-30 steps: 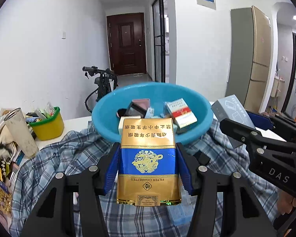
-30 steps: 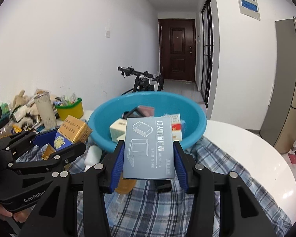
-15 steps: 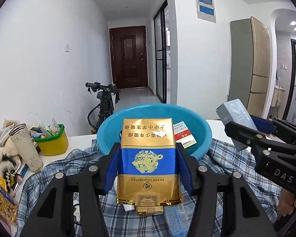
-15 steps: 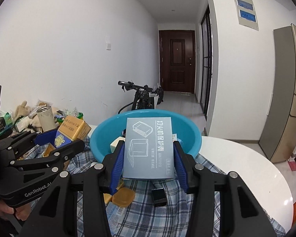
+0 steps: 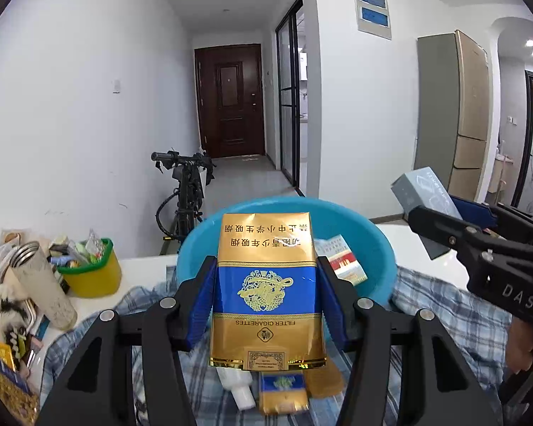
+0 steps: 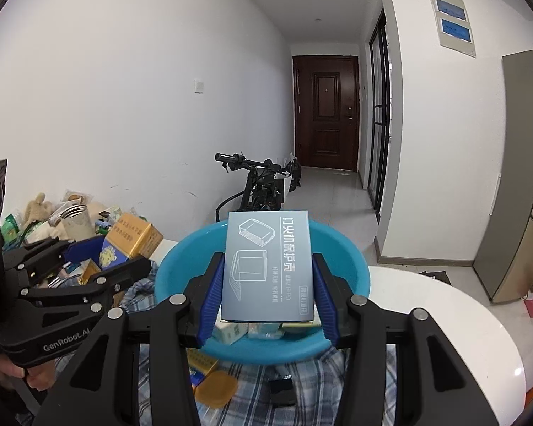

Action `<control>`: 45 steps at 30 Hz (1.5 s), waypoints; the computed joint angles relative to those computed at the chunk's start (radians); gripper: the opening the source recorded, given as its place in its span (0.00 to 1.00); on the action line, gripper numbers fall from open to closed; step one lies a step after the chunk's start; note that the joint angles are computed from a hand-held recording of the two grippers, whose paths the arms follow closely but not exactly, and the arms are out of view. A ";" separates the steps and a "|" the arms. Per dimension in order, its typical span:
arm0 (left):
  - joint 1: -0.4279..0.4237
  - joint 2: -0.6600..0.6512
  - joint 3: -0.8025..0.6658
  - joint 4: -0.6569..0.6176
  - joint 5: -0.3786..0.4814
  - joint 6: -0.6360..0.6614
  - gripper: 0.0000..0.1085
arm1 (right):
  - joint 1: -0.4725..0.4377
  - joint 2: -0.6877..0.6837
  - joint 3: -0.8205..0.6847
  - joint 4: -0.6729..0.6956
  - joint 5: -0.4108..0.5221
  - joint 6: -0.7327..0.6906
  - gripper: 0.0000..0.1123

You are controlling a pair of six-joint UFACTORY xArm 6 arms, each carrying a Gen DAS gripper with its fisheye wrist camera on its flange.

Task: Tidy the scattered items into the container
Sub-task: 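Lower the gold pack and grey box into the turquoise basin with both grippers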

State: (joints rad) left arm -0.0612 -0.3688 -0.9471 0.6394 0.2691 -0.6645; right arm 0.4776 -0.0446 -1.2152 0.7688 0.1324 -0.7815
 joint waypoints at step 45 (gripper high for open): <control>0.111 0.646 -0.623 -0.337 0.025 0.227 0.52 | -0.093 0.597 -0.742 -0.262 0.232 0.372 0.41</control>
